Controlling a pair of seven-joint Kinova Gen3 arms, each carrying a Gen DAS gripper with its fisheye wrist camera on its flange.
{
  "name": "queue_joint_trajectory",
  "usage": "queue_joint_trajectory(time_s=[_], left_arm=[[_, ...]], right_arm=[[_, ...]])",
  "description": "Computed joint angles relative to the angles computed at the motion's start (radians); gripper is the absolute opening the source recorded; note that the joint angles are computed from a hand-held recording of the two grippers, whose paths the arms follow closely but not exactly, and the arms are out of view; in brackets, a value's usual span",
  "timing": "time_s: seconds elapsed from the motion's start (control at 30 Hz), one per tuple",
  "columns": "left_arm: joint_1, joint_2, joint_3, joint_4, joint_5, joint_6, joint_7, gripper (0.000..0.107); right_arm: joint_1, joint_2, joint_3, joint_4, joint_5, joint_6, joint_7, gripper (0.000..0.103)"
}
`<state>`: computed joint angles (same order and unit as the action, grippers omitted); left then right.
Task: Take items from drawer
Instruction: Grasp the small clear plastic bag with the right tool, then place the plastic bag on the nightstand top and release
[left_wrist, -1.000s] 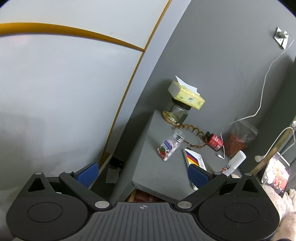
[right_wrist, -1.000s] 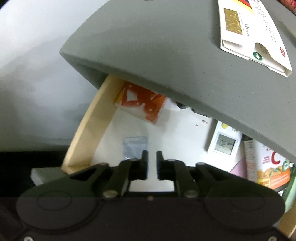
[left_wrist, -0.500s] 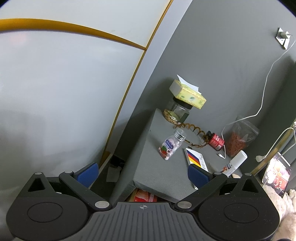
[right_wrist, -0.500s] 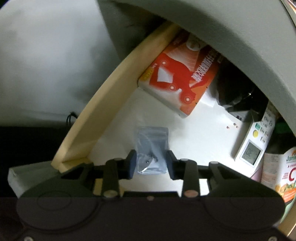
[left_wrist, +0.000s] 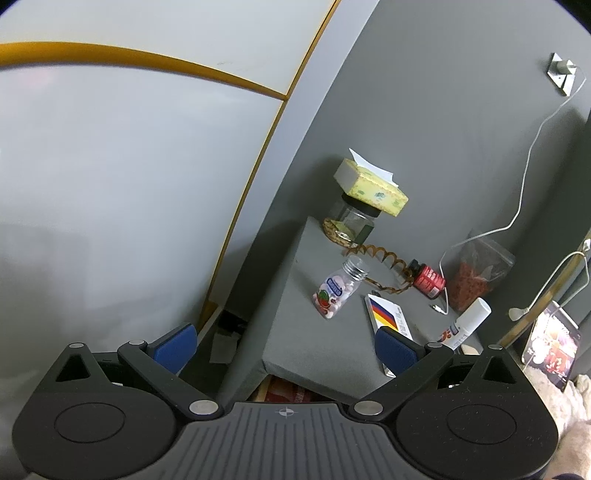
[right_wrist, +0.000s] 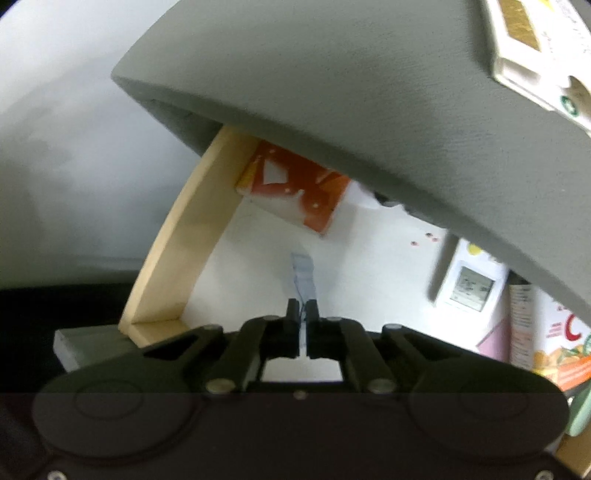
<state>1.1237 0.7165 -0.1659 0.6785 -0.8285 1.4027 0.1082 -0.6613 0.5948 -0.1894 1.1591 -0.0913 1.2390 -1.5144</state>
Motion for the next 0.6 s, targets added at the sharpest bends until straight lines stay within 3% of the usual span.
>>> queue_joint_trajectory(time_s=[0.2, 0.33, 0.43, 0.6], left_arm=[[-0.001, -0.001, -0.002, 0.002, -0.001, -0.002, 0.000, 0.101], [-0.002, -0.002, -0.001, 0.007, -0.002, -0.008, 0.005, 0.101], [-0.001, -0.005, 0.000, 0.014, -0.002, -0.012, 0.007, 0.101], [-0.003, -0.005, 0.002, 0.015, -0.006, -0.009, 0.012, 0.101]], right_arm=[[-0.041, -0.044, 0.004, 0.035, 0.057, -0.022, 0.008, 0.000], [0.041, -0.108, -0.026, 0.082, -0.040, -0.044, 0.043, 0.000], [0.139, -0.187, -0.056, 0.106, -0.155, -0.035, 0.134, 0.000], [0.259, -0.289, -0.038, 0.019, -0.239, 0.031, 0.255, 0.000]])
